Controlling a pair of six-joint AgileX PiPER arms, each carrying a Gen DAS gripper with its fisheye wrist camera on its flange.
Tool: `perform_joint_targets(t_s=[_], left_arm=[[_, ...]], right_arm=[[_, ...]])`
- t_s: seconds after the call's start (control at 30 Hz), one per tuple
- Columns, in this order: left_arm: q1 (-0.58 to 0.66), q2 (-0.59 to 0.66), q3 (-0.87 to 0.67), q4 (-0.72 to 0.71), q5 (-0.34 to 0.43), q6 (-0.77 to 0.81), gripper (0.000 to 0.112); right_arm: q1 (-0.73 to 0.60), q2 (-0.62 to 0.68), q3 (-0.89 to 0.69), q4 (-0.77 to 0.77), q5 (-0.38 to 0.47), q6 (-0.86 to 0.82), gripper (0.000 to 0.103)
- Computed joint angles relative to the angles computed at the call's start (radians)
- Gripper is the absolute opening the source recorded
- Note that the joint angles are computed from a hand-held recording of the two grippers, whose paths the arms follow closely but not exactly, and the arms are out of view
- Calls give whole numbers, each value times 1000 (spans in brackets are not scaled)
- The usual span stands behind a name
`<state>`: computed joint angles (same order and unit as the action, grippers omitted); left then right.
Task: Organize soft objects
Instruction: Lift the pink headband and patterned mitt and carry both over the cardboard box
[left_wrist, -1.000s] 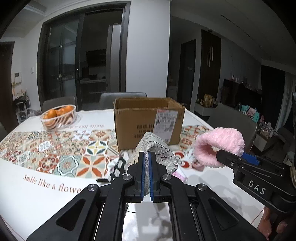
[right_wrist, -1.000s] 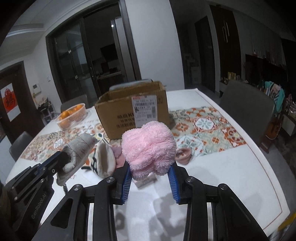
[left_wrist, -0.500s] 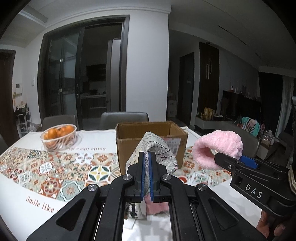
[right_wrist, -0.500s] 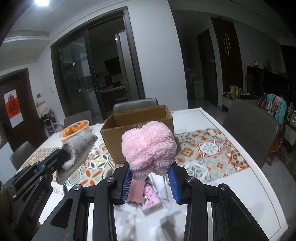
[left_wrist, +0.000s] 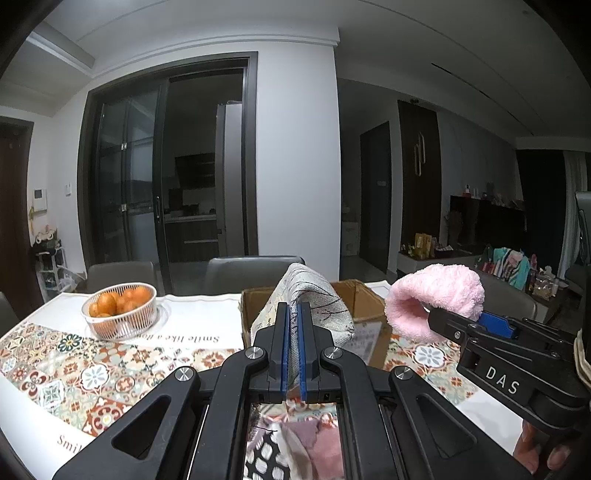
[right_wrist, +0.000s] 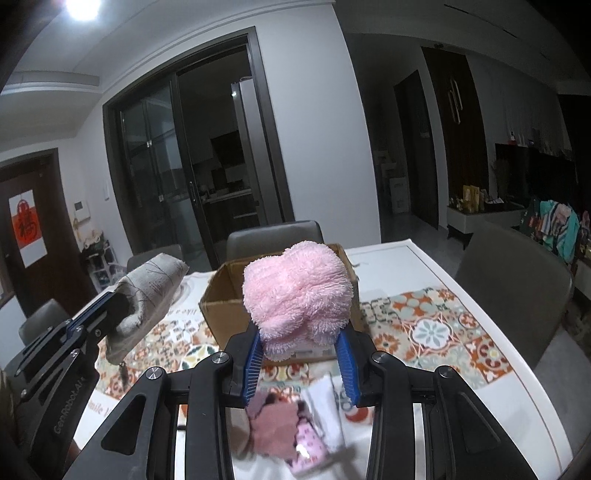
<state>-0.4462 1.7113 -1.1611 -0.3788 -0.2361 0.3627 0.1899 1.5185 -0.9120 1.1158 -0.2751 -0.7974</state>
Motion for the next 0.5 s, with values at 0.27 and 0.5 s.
perform_joint_targets(t_s=[0.27,0.5], left_arm=[[22,105,-146,69,16,-44,6],[27,199,-280,93,37,-47,6]], right_arm=[[-40,100,-122,-105,33,75,37],[-69,187,-241,-130,57,73,37]])
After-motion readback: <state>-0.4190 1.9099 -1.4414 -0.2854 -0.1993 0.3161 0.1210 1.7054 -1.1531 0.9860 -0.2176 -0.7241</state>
